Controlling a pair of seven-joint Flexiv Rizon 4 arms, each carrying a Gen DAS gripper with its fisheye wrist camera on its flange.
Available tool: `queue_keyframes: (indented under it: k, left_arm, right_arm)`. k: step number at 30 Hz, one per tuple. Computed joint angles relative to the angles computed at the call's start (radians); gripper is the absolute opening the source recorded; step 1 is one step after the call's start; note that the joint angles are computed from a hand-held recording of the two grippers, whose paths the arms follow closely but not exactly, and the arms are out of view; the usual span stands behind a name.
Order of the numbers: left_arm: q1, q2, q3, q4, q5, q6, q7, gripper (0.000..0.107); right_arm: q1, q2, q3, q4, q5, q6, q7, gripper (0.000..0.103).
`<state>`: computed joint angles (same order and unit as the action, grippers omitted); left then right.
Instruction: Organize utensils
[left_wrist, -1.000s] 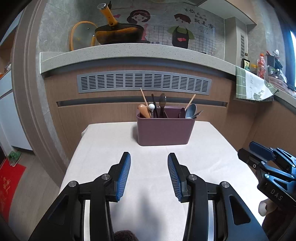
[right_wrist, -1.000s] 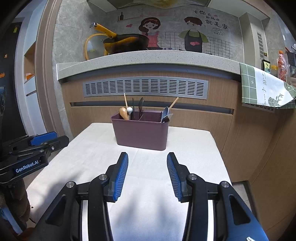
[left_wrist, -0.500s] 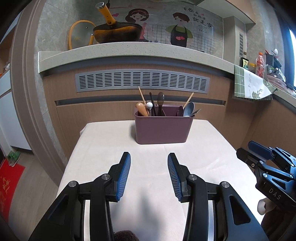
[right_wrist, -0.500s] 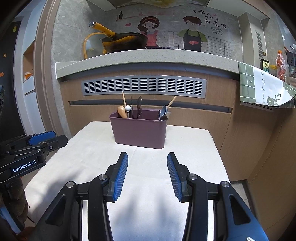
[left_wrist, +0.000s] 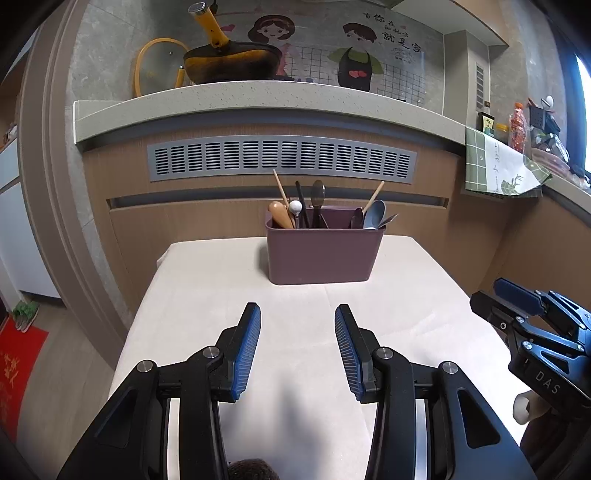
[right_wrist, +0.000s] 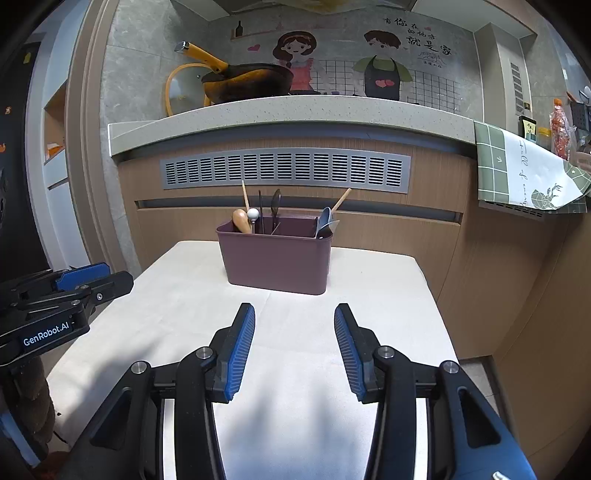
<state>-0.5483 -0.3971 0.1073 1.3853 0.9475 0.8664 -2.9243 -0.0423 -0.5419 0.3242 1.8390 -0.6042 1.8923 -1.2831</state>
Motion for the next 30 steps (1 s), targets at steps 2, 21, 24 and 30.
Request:
queue_keyframes:
  k: [2,21,24,30]
  left_arm:
    - [0.0,0.0,-0.001,0.0,0.0,-0.001,0.001,0.043]
    - [0.002,-0.005,-0.003,0.005,-0.016,0.015,0.007,0.043]
    - [0.004,-0.004,-0.002,0.012,-0.024,0.023,0.008,0.043]
    - [0.005,0.01,0.005,0.032,-0.025,0.016,-0.031,0.043]
  right_arm:
    - [0.003,0.001,-0.004,0.0,0.003,0.002,-0.002,0.042]
    - [0.033,0.014,-0.035,0.007,0.036,0.009,-0.013,0.042]
    - [0.039,0.016,-0.041,0.009,0.04,0.013,-0.015,0.042]
    - [0.047,0.02,-0.049,0.012,0.043,0.014,-0.019,0.043]
